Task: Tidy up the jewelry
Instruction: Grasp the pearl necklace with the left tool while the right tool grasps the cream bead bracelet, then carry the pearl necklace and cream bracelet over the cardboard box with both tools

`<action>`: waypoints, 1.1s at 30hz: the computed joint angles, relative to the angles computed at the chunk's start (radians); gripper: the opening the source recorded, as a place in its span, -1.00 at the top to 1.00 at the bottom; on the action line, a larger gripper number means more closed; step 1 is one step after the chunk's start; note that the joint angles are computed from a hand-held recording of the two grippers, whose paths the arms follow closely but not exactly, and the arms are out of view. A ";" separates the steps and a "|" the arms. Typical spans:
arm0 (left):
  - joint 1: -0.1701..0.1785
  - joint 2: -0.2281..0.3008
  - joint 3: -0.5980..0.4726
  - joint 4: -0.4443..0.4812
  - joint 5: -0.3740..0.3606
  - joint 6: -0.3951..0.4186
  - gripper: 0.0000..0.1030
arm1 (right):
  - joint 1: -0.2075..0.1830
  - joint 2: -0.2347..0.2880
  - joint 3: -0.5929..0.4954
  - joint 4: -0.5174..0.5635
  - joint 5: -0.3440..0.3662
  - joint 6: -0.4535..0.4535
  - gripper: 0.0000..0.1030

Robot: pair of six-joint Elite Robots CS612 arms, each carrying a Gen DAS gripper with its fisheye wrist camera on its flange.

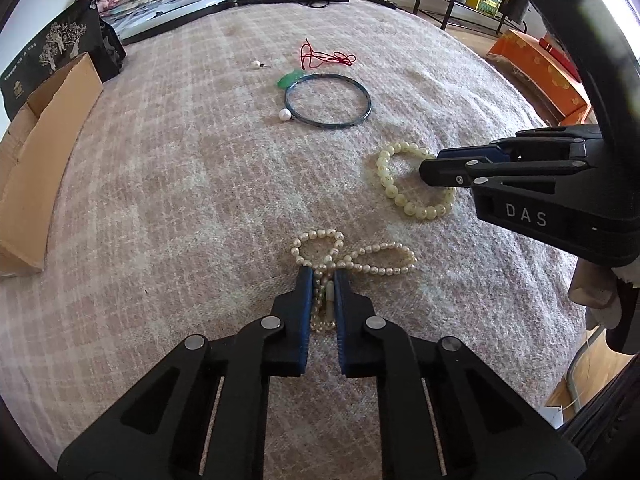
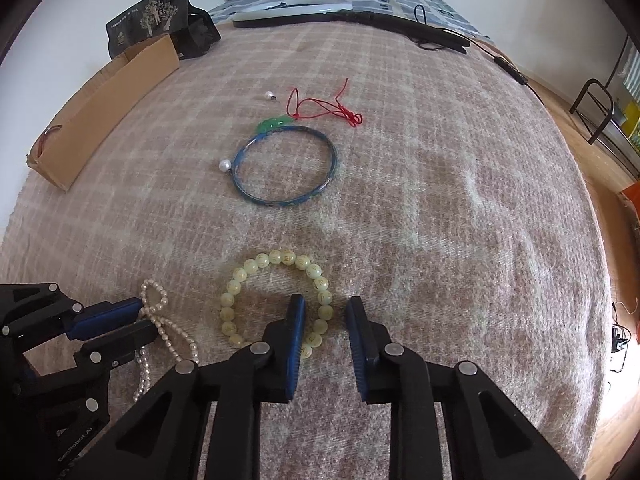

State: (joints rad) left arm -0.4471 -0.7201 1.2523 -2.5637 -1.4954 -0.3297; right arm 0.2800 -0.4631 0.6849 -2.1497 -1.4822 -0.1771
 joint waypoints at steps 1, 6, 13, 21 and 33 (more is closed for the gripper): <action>0.000 0.001 -0.001 -0.001 -0.003 -0.004 0.83 | 0.000 -0.001 0.003 -0.003 0.002 -0.003 0.82; 0.002 -0.004 0.003 -0.005 -0.009 -0.010 0.84 | 0.003 -0.008 0.013 -0.016 0.000 -0.016 0.89; 0.010 -0.017 0.017 -0.024 -0.003 -0.036 0.88 | 0.007 -0.031 0.042 -0.068 0.011 -0.031 0.90; 0.019 -0.035 0.036 -0.063 -0.001 -0.065 0.91 | 0.007 -0.050 0.061 -0.118 0.029 -0.023 0.90; 0.038 -0.071 0.067 -0.160 0.012 -0.109 0.91 | 0.010 -0.070 0.070 -0.200 0.066 0.002 0.90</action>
